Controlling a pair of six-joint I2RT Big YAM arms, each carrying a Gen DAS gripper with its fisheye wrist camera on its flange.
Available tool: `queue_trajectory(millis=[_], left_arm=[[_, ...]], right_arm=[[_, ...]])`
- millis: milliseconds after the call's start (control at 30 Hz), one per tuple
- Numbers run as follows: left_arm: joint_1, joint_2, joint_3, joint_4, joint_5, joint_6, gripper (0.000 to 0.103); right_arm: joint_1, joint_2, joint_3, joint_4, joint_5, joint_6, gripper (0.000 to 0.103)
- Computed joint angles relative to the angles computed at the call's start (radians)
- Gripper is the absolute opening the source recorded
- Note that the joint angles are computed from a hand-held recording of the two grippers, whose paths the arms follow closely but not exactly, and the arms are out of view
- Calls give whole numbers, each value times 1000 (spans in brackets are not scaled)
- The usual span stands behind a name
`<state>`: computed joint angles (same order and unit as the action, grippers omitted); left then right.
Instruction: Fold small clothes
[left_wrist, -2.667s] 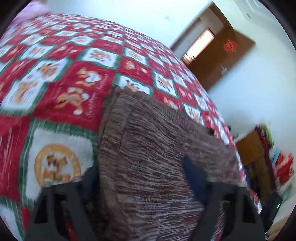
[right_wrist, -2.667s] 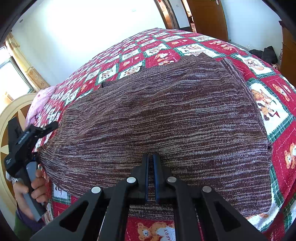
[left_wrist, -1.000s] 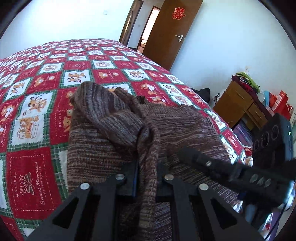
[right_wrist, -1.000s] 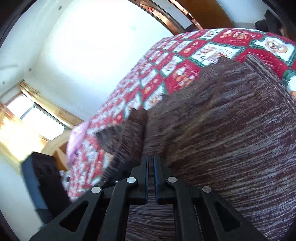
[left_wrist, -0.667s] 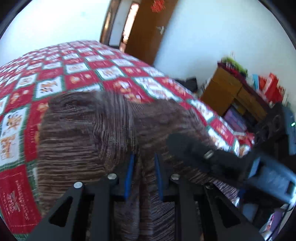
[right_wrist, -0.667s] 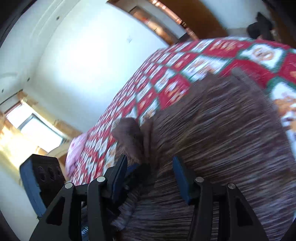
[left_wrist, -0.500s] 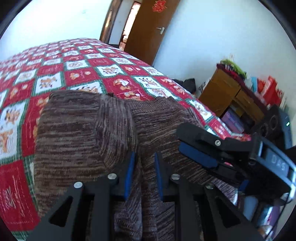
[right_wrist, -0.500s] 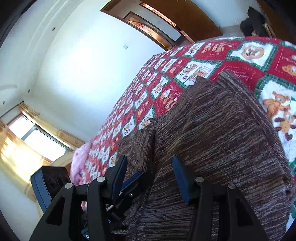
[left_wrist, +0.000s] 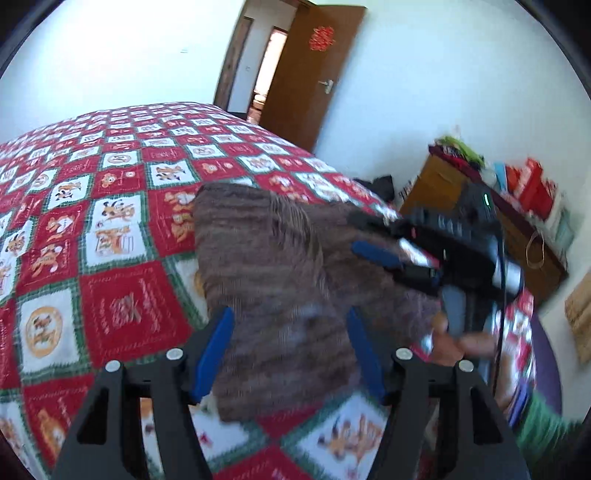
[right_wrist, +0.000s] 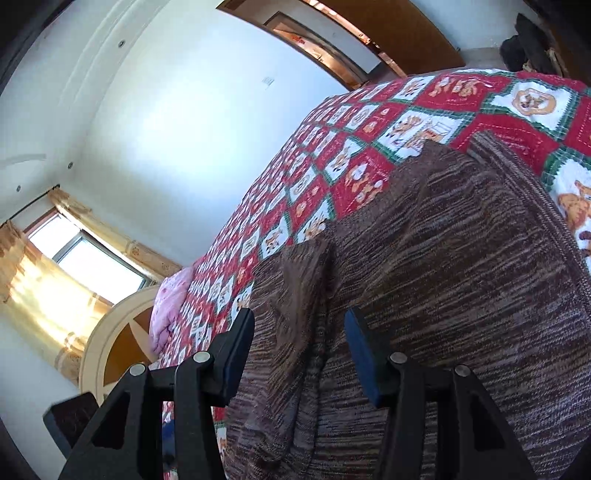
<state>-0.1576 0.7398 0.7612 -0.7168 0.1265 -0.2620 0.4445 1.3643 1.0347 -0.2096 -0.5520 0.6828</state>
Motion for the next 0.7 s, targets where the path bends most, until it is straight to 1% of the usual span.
queue_trajectory(millis=[33, 100, 200, 233, 300, 367, 433, 467, 533, 567, 600, 633, 667, 700], left_arm=[[-15, -1, -4, -11, -27, 6, 66], [-28, 6, -11, -18, -34, 13, 67], [-33, 0, -28, -21, -4, 18, 66], [-36, -8, -32, -27, 0, 24, 66], [-53, -32, -44, -40, -4, 46, 67], [-76, -52, -49, -53, -19, 64, 67], [-111, -74, -52, -62, -67, 85, 73], [-126, -83, -54, -63, -94, 94, 74], [-160, -103, -60, -51, -159, 116, 78], [-164, -107, -62, -42, -170, 124, 80], [-169, -109, -64, -26, -181, 140, 82], [-175, -109, -65, -9, -188, 157, 85], [-181, -106, -67, 10, -196, 178, 85], [-200, -100, -72, 41, -221, 214, 85]], right_arm=[[1, -2, 3, -17, -22, 6, 53], [6, -15, -3, -47, -64, 10, 53], [27, -39, -3, -175, -100, -40, 53], [35, -52, -13, -206, -116, -50, 53], [48, -64, -24, -258, -149, -70, 53], [66, -70, -27, -325, -140, -83, 53], [72, -65, -45, -305, -180, -55, 53], [78, -56, -48, -299, -200, -44, 53], [97, -45, -43, -300, -201, -53, 53], [106, -43, -40, -304, -201, -62, 50], [114, -45, -40, -305, -199, -63, 32], [119, -45, -38, -310, -201, -66, 19], [121, -43, -34, -314, -212, -70, 12], [120, -47, -36, -303, -224, -60, 12]])
